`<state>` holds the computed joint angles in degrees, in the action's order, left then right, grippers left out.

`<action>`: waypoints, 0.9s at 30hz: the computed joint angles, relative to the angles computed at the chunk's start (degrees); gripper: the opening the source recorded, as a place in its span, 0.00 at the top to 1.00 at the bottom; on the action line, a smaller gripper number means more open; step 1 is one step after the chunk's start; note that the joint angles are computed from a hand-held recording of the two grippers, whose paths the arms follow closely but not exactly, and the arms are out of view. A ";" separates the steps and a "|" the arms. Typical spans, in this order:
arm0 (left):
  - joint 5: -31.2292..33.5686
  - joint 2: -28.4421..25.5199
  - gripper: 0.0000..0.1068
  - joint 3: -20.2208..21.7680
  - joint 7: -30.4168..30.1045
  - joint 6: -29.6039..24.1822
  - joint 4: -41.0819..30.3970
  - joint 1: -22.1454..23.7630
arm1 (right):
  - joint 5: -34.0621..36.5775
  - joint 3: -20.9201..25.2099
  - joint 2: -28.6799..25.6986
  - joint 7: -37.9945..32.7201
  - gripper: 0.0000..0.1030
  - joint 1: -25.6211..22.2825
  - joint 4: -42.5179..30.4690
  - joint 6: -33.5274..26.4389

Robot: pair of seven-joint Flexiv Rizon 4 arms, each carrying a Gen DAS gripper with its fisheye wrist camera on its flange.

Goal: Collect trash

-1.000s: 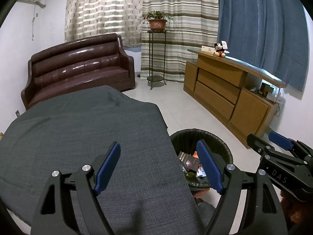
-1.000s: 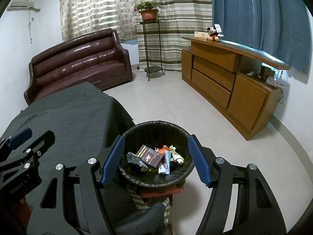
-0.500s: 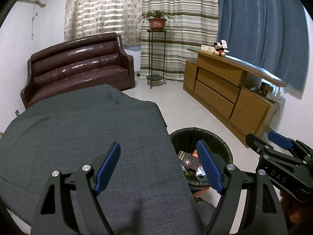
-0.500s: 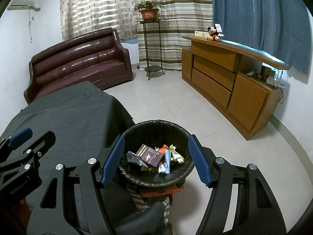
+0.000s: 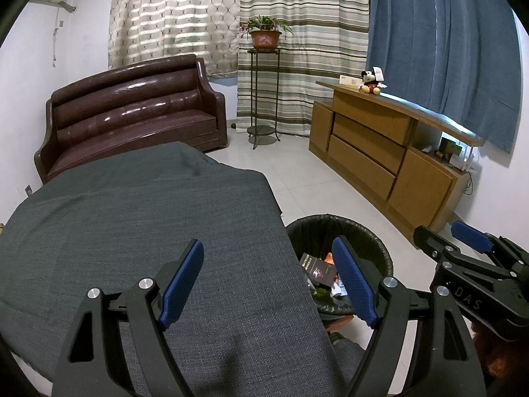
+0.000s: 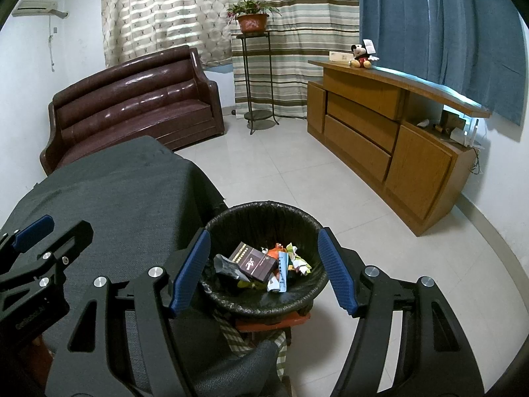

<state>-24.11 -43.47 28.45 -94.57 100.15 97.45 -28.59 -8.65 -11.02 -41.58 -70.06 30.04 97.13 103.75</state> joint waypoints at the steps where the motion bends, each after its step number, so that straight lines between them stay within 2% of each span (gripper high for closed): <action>1: 0.03 0.03 0.27 0.01 -0.03 0.03 0.05 -0.02 | 0.02 -0.02 0.00 -0.01 0.36 0.02 -0.01 -0.01; 17: 0.58 0.28 0.27 0.05 -0.57 -0.54 -0.05 0.12 | 0.05 -0.23 0.11 0.09 0.36 0.28 -0.04 -0.26; 27: -0.55 -0.10 0.27 0.19 -0.84 1.64 1.65 -1.13 | 0.06 -0.48 0.21 0.26 0.36 0.59 -0.01 -0.40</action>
<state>-24.67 -43.57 28.64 -95.40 101.79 99.10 -29.72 -8.59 -11.51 -41.37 -69.80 30.63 97.12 103.35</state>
